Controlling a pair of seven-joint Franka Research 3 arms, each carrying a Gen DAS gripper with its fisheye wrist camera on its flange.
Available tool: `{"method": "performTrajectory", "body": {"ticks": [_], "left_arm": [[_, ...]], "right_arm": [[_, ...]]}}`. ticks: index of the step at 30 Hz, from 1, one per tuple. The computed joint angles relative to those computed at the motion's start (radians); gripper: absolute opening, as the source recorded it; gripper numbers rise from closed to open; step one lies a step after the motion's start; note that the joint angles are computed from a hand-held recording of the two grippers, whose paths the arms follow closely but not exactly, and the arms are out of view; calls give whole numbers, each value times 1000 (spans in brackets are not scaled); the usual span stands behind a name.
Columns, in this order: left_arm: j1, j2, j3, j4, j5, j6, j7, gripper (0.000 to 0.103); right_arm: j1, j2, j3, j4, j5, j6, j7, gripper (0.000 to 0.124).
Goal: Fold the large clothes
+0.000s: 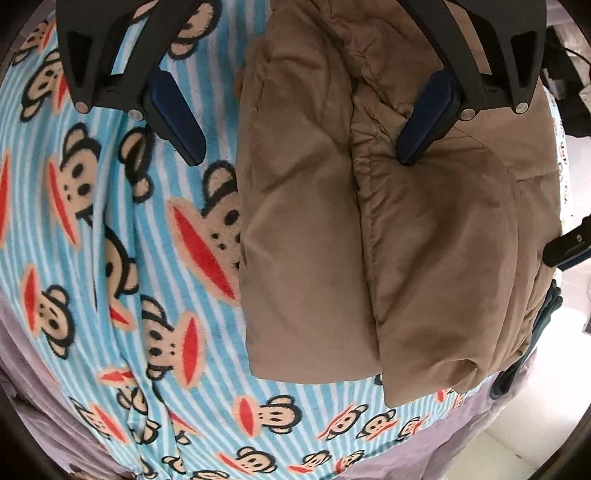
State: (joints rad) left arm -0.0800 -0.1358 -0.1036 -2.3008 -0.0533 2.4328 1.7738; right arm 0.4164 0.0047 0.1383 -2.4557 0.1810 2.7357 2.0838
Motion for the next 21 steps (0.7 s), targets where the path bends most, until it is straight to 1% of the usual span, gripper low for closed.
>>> {"method": "performTrajectory", "body": {"ticks": [1, 2, 3, 4, 6, 9, 11, 12, 14, 16, 19, 20, 21], "left_arm": [[1, -4, 5, -4, -15, -2, 5, 85], [4, -11, 9, -13, -22, 6, 6, 103], [8, -27, 12, -38, -23, 39, 3, 103], [13, -35, 15, -50, -12, 49, 0, 103], [17, -40, 26, -58, -20, 44, 10, 103], [21, -40, 74, -58, -153, 5, 86, 103], [33, -23, 115, -39, -301, -72, 155, 103], [48, -3, 138, -20, -389, -132, 197, 103], [83, 31, 155, 5, -498, -225, 249, 103], [116, 55, 155, 15, -569, -290, 294, 103], [154, 76, 131, 11, -631, -339, 356, 103], [165, 86, 124, 14, -652, -355, 374, 103], [175, 97, 118, 16, -674, -374, 390, 103]], "right_arm": [[-1, 1, 0, -1, 26, 4, -22, 102], [-2, 4, -1, -1, 43, 7, -40, 102], [-2, 1, -1, -7, 54, 12, -49, 102], [-2, 0, -1, -9, 63, 14, -59, 102], [-1, -5, 0, -19, 76, 20, -71, 102], [-3, -1, -1, -17, 95, 24, -102, 102], [-4, 4, -2, -14, 133, 26, -147, 102], [-6, 7, -2, -12, 165, 26, -181, 102], [-10, 14, -3, -6, 225, 21, -247, 103], [-14, 22, -5, 5, 246, 11, -285, 103], [-19, 38, -7, 30, 249, -13, -327, 103], [-24, 43, -7, 41, 279, -22, -366, 103], [-33, 49, -2, 53, 365, -32, -445, 103]]}}
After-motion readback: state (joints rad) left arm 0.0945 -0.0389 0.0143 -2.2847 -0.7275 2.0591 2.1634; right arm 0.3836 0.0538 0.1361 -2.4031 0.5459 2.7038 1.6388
